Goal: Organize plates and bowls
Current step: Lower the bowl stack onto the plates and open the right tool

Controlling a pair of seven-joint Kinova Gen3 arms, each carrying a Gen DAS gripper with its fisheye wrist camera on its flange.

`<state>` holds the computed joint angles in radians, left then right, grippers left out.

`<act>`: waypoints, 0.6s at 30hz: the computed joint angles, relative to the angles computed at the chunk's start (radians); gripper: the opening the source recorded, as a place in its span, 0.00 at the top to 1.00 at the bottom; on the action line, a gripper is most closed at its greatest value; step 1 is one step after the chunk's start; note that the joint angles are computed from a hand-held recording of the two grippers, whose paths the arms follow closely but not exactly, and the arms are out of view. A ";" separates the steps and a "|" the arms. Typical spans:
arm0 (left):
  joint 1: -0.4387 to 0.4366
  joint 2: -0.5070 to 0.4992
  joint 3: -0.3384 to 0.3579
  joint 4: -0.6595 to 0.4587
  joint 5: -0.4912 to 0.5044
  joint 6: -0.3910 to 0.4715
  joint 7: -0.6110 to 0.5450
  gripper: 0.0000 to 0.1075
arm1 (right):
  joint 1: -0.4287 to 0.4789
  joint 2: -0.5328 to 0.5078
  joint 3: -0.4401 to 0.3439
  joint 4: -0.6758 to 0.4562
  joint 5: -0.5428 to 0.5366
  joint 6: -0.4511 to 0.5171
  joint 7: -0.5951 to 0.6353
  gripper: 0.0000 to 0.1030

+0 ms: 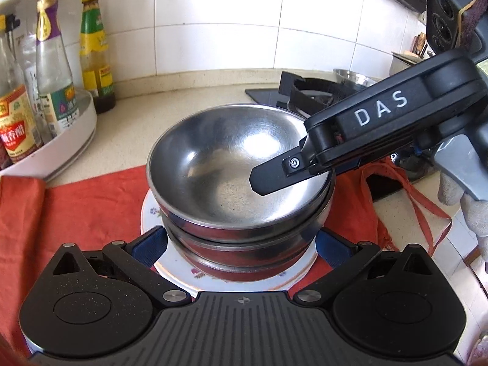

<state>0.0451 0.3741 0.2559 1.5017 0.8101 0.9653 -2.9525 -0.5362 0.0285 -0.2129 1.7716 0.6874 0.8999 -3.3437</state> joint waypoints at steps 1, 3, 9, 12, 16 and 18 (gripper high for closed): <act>-0.003 -0.005 0.003 0.011 0.005 -0.012 -0.022 0.05 | -0.003 0.001 -0.002 0.003 0.011 0.001 -0.014 0.45; -0.004 -0.008 0.002 0.013 0.006 -0.012 -0.029 0.05 | -0.010 0.004 -0.006 -0.003 0.025 0.017 -0.023 0.46; -0.016 -0.023 -0.003 0.024 0.029 -0.008 -0.051 0.04 | -0.040 -0.001 -0.019 -0.014 0.081 0.084 -0.072 0.46; -0.023 -0.031 -0.013 0.030 0.036 -0.001 -0.044 0.04 | -0.065 -0.009 -0.041 -0.011 0.125 0.131 -0.123 0.46; -0.028 -0.044 -0.029 0.028 0.030 0.007 -0.014 0.04 | -0.114 0.002 -0.075 -0.025 0.183 0.224 -0.179 0.46; -0.033 -0.055 -0.037 0.029 0.027 0.009 0.005 0.04 | -0.152 0.018 -0.091 -0.042 0.220 0.292 -0.209 0.46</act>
